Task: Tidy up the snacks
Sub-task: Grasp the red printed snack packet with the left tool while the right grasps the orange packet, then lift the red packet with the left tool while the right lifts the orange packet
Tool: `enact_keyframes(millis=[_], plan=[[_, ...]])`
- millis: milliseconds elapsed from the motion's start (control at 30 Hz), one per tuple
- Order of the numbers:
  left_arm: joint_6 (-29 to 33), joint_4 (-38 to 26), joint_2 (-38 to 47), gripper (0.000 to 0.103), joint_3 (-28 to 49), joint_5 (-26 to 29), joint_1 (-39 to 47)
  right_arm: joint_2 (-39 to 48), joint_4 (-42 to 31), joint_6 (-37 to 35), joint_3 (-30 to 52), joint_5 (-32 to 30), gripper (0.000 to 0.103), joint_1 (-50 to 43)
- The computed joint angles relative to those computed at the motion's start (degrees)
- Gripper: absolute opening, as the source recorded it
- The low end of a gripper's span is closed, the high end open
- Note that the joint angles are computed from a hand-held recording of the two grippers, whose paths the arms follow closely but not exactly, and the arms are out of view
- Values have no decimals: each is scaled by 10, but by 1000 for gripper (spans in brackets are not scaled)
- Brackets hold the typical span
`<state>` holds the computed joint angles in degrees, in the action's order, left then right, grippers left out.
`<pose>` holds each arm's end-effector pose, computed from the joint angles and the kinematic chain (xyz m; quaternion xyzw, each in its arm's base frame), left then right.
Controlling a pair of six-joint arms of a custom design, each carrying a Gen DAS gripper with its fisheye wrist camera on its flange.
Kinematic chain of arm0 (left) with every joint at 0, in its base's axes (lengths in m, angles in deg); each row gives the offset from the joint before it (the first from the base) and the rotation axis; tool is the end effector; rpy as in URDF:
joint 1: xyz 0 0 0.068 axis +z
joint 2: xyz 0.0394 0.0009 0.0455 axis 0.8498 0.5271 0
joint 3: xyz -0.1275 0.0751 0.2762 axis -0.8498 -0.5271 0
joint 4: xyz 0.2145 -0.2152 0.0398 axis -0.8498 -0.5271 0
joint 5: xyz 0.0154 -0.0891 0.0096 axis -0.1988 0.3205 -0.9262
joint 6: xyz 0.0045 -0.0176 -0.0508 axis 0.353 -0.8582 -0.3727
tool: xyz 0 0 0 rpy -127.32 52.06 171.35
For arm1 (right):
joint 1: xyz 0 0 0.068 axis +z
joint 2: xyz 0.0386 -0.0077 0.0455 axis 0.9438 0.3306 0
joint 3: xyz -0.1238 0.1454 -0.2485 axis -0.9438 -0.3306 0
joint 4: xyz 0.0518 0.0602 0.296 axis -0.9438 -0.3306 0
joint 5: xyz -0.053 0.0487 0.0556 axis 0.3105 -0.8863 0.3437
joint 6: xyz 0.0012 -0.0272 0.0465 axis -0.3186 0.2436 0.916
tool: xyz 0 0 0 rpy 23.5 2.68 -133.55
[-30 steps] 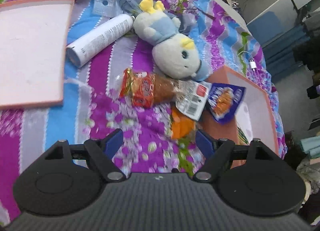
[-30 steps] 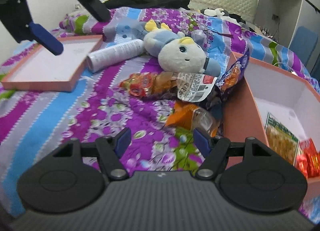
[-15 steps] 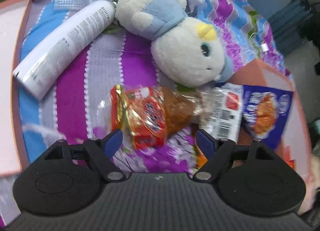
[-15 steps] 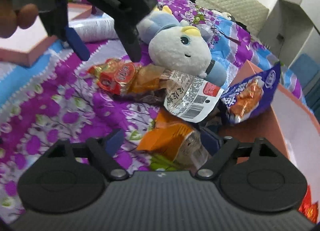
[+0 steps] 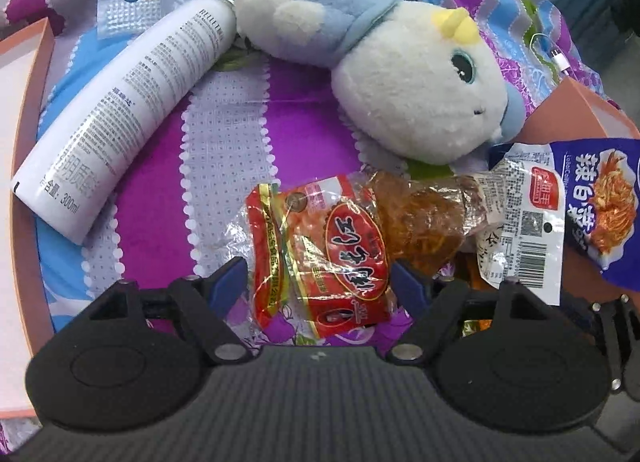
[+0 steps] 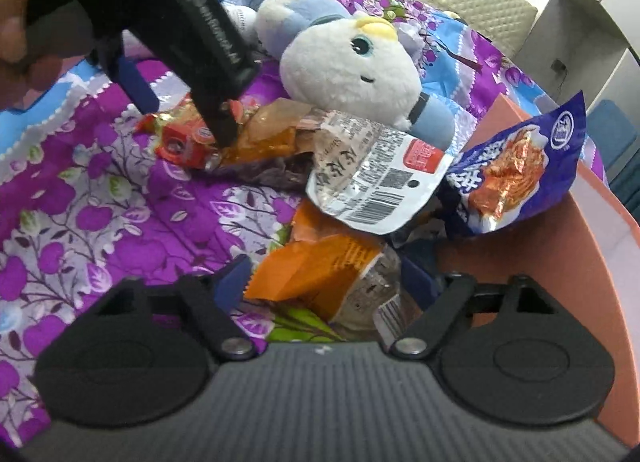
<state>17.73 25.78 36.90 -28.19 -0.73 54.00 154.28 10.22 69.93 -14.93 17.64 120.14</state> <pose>0.2929 -0.0263 0.0654 -0.0362 0.9663 -0.0988 0.2351 0.1671 0.1676 0.0525 -0.2623 0.8696 -0.0657 0.4131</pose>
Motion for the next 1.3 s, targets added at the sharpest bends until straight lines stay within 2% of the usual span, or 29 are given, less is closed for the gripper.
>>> enact_keyframes(millis=[100,167,200,233,267,333,433,633,933,1100,1200,1300], plan=[[-2,5,-3,76,-4,-14,-11,-2,-3,-8,1,7,62,-1],[-4,2,-8,73,-6,-20,-16,-8,-6,-6,-1,11,59,0],[-3,0,-11,69,-7,-24,-20,-12,-8,-6,-3,9,58,0],[-3,-7,-15,49,-7,-36,-24,-16,-9,-6,-5,9,57,1],[-6,-14,-17,47,-6,-38,-22,-21,-9,-4,-8,11,56,4],[-8,-26,-21,31,-4,-28,-10,-33,-9,0,-16,18,54,11],[-6,-35,-31,21,-11,-23,-1,-65,-29,11,-30,21,53,25],[-13,-41,-72,12,-41,-28,-16,-135,-85,38,-51,36,53,62],[-36,-78,-158,7,-88,-24,-37,-254,-204,88,-70,69,53,140],[-54,-131,-269,5,-132,-8,-34,-323,-309,149,-70,110,53,217],[-63,-184,-356,5,-160,5,-28,-360,-385,200,-64,132,53,264],[-70,-262,-471,5,-193,35,1,-380,-474,275,-53,163,53,330]])
